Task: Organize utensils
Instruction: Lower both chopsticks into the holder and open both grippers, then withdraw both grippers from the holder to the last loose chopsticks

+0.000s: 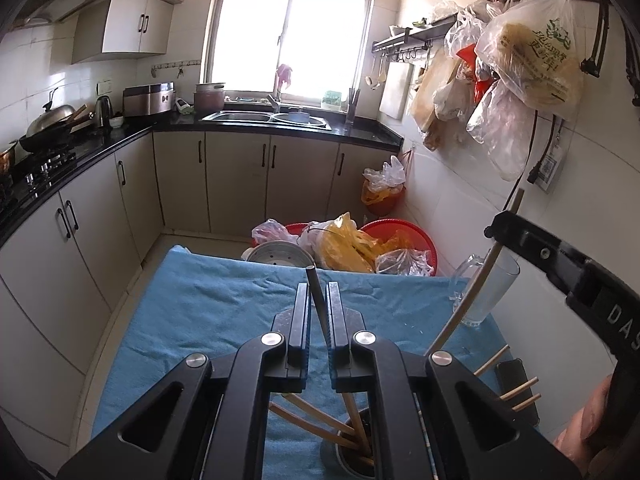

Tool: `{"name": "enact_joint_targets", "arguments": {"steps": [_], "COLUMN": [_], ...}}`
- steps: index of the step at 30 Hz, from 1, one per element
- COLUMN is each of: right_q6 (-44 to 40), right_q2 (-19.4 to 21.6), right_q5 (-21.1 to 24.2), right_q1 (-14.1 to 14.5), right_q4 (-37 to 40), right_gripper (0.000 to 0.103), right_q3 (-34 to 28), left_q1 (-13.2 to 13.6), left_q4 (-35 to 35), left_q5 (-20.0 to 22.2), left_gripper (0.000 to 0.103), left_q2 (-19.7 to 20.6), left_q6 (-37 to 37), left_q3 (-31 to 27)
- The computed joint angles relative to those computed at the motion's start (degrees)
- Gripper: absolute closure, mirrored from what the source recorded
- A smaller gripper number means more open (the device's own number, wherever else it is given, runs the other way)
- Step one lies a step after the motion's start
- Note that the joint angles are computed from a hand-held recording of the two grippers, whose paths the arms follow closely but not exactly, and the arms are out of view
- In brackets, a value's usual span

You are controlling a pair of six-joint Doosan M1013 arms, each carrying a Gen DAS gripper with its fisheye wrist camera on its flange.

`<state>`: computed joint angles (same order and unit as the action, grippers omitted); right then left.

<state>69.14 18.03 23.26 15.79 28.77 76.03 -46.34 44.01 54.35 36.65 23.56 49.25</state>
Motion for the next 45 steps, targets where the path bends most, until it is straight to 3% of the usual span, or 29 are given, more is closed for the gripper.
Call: {"name": "enact_joint_targets", "arguments": {"steps": [7, 10, 12, 18, 23, 32, 36, 41, 45], "right_q6": [-1.2, -1.0, -1.0, -1.3, -4.4, -10.5, -13.2, -4.6, -2.6], "right_q2": [1.0, 0.8, 0.7, -0.6, -3.7, -12.1, -15.5, -14.2, -11.1], "right_q5": [4.6, 3.7, 3.1, 0.9, -1.6, -3.6, -1.9, 3.9, 8.7], "right_q1": [-0.1, 0.3, 0.5, 0.8, 0.5, -0.2, -0.8, -0.3, -0.4], "right_q4": [0.7, -1.6, -2.3, -3.0, 0.3, 5.8, 8.5, -0.3, -1.7], "right_gripper": [0.096, 0.085, 0.068, 0.066, 0.058, 0.044, 0.037, 0.038, 0.054], "right_q3": [-0.9, -0.7, -0.5, 0.2, 2.8, 13.9, 20.9, 24.9, 25.0], "left_q1": [-0.2, -0.4, -0.7, -2.2, -3.9, -6.5, -6.9, -5.1, -4.2], "left_q4": [-0.5, -0.2, 0.4, 5.5, 11.2, 14.4, 11.0, -1.3, -8.9], "left_q5": [-0.9, -1.3, -1.5, -2.1, -2.1, 0.1, 0.7, -3.5, -5.3], "left_gripper": [0.096, 0.096, 0.093, 0.083, 0.069, 0.059, 0.058, 0.058, 0.059], "left_q2": [-1.0, -1.7, -2.3, -5.1, -8.5, -14.6, -16.0, -15.5, -13.1], "left_q6": [-1.4, -1.9, -3.0, -7.2, -11.9, -19.2, -21.0, -20.1, -14.3], "left_q3": [1.6, 2.3, 3.1, 6.8, 11.3, 22.2, 26.7, 30.4, 29.8]}}
